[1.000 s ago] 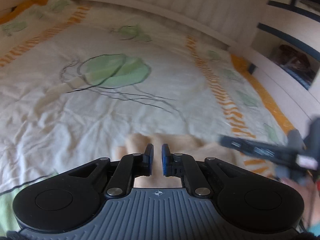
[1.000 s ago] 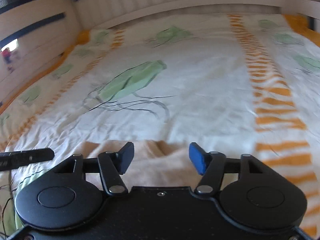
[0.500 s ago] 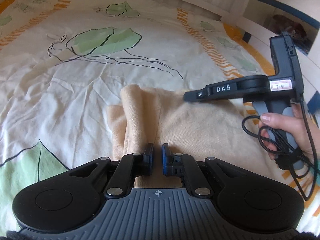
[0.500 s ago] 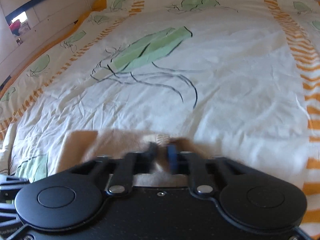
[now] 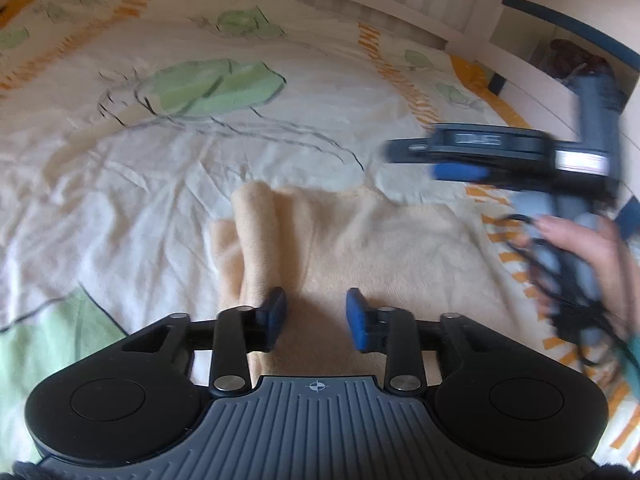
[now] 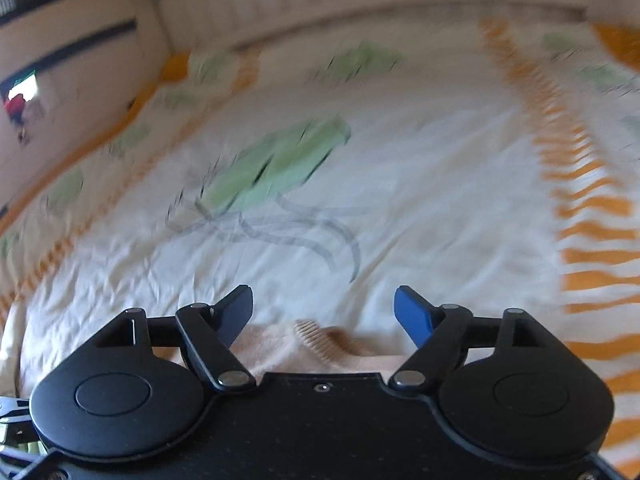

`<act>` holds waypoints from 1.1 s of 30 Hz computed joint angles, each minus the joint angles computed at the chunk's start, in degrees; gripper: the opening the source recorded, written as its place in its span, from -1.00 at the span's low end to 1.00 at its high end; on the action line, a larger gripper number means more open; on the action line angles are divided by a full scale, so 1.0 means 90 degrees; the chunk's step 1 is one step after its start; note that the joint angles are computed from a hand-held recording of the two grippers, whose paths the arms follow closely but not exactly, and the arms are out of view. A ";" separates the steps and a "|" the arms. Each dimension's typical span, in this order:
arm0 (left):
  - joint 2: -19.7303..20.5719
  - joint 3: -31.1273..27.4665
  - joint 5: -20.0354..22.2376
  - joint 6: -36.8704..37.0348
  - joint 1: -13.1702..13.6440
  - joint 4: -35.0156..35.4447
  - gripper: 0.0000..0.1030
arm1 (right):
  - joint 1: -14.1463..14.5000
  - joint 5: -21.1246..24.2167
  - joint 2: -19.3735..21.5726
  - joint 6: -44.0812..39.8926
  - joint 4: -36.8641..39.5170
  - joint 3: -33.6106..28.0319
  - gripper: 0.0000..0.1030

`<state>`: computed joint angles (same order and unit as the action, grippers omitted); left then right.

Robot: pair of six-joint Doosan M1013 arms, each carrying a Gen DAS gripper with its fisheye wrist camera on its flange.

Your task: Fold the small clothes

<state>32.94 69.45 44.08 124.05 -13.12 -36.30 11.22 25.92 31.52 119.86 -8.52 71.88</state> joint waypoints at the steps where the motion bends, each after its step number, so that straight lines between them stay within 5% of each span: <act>1: -0.0080 0.0100 -0.0202 -0.0022 -0.0031 0.0114 -0.32 | 0.0051 -0.0048 -0.0158 0.0558 -0.0552 0.0171 0.67; 3: -0.0223 0.0279 -0.0508 0.0006 -0.0069 0.0239 -0.18 | 0.0153 -0.0032 -0.0399 0.1438 -0.1421 0.0416 1.00; 10: -0.0677 0.0699 -0.0859 -0.0459 -0.0092 0.0813 0.16 | 0.0555 0.0395 -0.1053 0.2964 -0.2621 0.1073 0.99; 17: -0.1060 0.1054 -0.0967 -0.0790 -0.0124 0.1385 0.19 | 0.1022 0.0981 -0.1313 0.4068 -0.3376 0.1349 0.99; 27: -0.1645 0.1793 -0.1706 -0.0951 -0.0291 0.1926 0.38 | 0.1362 0.1156 -0.1600 0.4280 -0.3186 0.1729 0.99; 33: -0.1673 0.1688 -0.1073 -0.0752 -0.0260 0.1687 0.39 | 0.1432 0.1112 -0.1728 0.4458 -0.3122 0.1908 0.99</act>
